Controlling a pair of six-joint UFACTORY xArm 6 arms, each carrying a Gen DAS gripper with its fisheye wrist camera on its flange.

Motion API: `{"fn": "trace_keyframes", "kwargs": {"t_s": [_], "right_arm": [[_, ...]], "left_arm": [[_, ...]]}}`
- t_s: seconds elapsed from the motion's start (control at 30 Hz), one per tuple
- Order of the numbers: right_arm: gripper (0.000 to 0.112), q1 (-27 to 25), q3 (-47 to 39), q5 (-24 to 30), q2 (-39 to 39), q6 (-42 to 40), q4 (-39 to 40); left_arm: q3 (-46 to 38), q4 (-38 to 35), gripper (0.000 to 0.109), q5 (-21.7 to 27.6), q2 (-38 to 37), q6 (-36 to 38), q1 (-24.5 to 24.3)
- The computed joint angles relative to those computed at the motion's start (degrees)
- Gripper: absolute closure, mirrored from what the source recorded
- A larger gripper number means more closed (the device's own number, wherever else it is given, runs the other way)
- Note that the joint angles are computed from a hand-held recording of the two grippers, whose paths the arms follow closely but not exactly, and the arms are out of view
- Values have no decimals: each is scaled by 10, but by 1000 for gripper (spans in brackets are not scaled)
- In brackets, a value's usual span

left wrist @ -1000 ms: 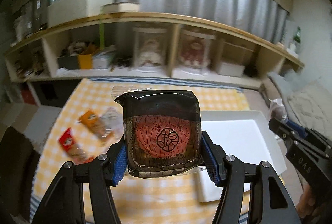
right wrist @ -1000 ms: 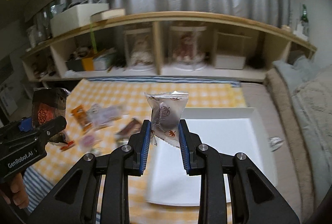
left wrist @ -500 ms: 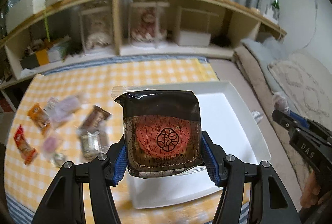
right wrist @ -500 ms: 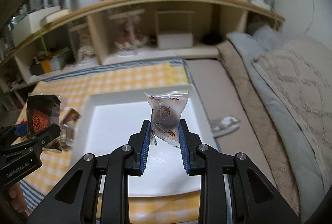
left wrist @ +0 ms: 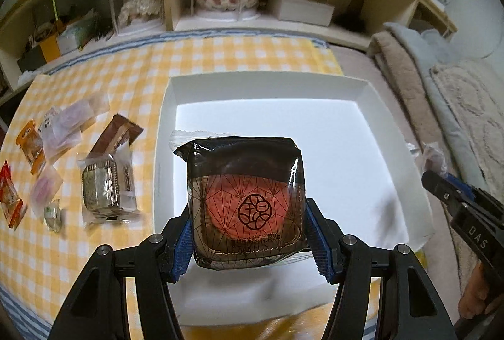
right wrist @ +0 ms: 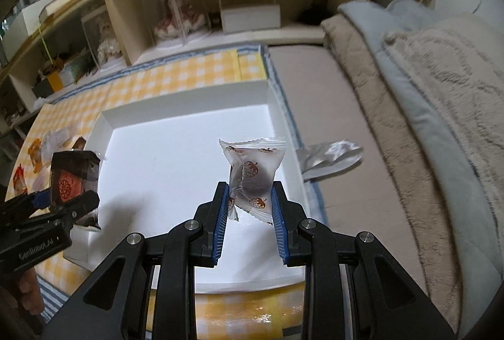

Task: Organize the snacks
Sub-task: 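Carry the mooncake box and candy bag over the white tray and release both, then lift both tools away from the tray back toward the snacks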

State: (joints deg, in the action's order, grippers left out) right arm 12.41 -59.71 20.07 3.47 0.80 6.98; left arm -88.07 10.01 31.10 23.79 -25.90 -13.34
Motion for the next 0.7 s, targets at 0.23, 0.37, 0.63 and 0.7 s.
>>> {"fn": "trace_keyframes", "kwargs": {"t_s": [0.23,0.37,0.63,0.7], "right_arm": [[83,8,-28,15,35,-12,16],[58,9,-32,20,38,-17,32],[22,8,-11,43,17,-31,39],[17,8,-1,47,7,-32,37]], "left_arm": [[-87,1,31,27,72,17,16],[-99,-9,15,30,86,30,18],[-48,-12,6,25,49,33,16],[-30,-9,6,23,32,33,15]]}}
